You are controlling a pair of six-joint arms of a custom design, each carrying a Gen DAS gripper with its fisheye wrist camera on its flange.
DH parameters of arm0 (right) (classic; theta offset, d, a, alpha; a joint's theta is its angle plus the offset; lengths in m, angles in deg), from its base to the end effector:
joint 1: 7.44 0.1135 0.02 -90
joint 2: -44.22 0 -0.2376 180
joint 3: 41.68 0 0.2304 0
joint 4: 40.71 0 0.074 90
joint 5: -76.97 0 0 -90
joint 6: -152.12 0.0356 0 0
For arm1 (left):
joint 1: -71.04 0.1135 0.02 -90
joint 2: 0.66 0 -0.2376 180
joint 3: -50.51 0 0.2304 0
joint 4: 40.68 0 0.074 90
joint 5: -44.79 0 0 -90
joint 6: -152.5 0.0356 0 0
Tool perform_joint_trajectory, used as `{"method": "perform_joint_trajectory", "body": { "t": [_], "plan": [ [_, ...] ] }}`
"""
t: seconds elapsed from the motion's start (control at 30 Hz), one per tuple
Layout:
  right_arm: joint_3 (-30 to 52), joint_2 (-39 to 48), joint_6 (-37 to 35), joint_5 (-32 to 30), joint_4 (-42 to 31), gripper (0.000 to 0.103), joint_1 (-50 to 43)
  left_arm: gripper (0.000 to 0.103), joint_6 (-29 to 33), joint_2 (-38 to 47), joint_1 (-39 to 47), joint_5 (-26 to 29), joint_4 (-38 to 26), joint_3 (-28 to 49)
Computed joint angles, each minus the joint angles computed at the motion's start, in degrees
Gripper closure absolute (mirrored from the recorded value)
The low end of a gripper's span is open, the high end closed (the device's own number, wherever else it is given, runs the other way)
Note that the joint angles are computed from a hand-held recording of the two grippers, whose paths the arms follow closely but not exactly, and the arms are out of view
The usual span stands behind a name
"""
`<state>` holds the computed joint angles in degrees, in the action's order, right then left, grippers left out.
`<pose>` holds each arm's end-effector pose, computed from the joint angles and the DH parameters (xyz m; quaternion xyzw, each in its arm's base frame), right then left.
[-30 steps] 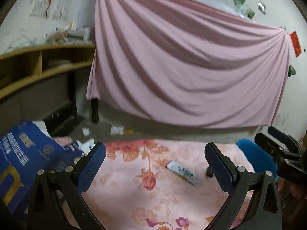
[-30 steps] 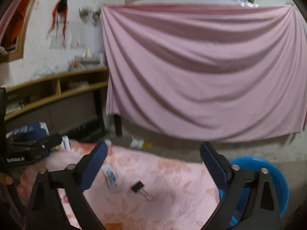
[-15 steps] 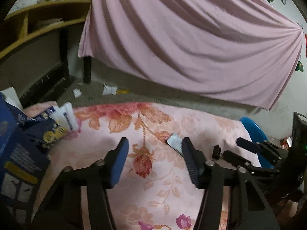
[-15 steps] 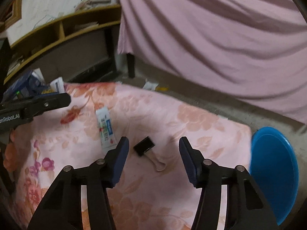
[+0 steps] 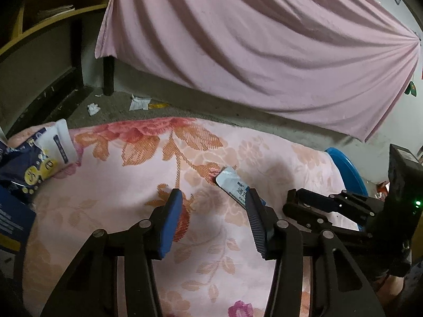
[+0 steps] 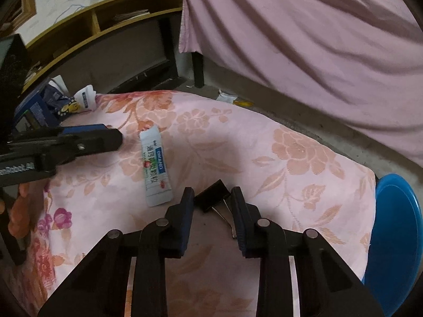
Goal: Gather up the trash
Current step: 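Grasp the black binder clip with the right tool while the left grasps the white tube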
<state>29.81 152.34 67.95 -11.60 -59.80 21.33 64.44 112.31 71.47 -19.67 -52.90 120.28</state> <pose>0.2989 0.1631 0.1113 -0.1864 0.9372 0.0762 0.2849 0.3410 -0.0128 0.0872 0.0780 0.9302 -0.2050 0.2942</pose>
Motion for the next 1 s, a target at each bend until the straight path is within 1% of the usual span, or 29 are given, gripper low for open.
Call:
{"method": "perform_joint_trajectory", "body": {
  "t": [0.1,0.2,0.33,0.43,0.5,0.57,0.67,0.7,0.73,0.77,0.8,0.9,1.0],
  "plan": [
    [-1.3,-1.5,0.8,0.8,1.0,0.077,0.1,0.06,-0.2,0.6,-0.8,0.4,-0.9,0.9],
    [-4.9,-5.1,2.1,2.1,3.2,0.077,-0.7,0.06,-0.4,1.7,-2.3,0.3,-1.9,2.4],
    [-9.7,-10.1,3.2,4.0,5.5,0.077,-2.7,0.06,-1.6,3.4,-5.1,-1.8,-2.7,4.3],
    [-12.4,-12.7,2.8,4.1,6.4,0.077,-4.0,0.06,-3.9,4.5,-7.5,-4.3,-2.9,5.7],
    [-13.2,-13.3,2.7,4.2,6.8,0.077,-4.4,0.06,-4.7,5.1,-9.3,-7.4,-3.1,6.5],
    [-14.5,-14.3,2.6,4.1,7.4,0.077,-5.3,0.06,-4.5,5.4,-11.7,-11.6,-2.8,6.7],
    [-15.7,-15.5,2.6,3.8,7.9,0.077,-6.1,0.06,-3.5,5.9,-13.9,-15.3,-1.9,6.3],
    [-16.5,-16.2,2.6,3.6,8.1,0.077,-6.5,0.063,-3.4,5.9,-14.5,-16.0,-1.3,5.8],
    [-17.0,-16.7,2.5,3.5,8.3,0.077,-6.9,0.074,-3.3,5.8,-15.0,-16.8,-0.9,5.5],
    [-17.4,-17.1,2.5,3.3,8.4,0.077,-7.2,0.08,-3.2,6.0,-15.2,-17.2,-0.7,5.4],
    [-17.9,-17.5,2.8,3.4,8.6,0.077,-7.1,0.082,-3.1,6.0,-15.4,-17.4,-0.2,4.9],
    [-19.0,-18.8,2.9,3.1,9.1,0.077,-7.5,0.095,-2.6,6.2,-16.0,-17.4,0.4,4.4],
    [-20.0,-20.1,2.7,2.7,9.4,0.077,-7.8,0.099,-2.2,5.5,-16.6,-17.2,1.0,3.4]
  ]
}}
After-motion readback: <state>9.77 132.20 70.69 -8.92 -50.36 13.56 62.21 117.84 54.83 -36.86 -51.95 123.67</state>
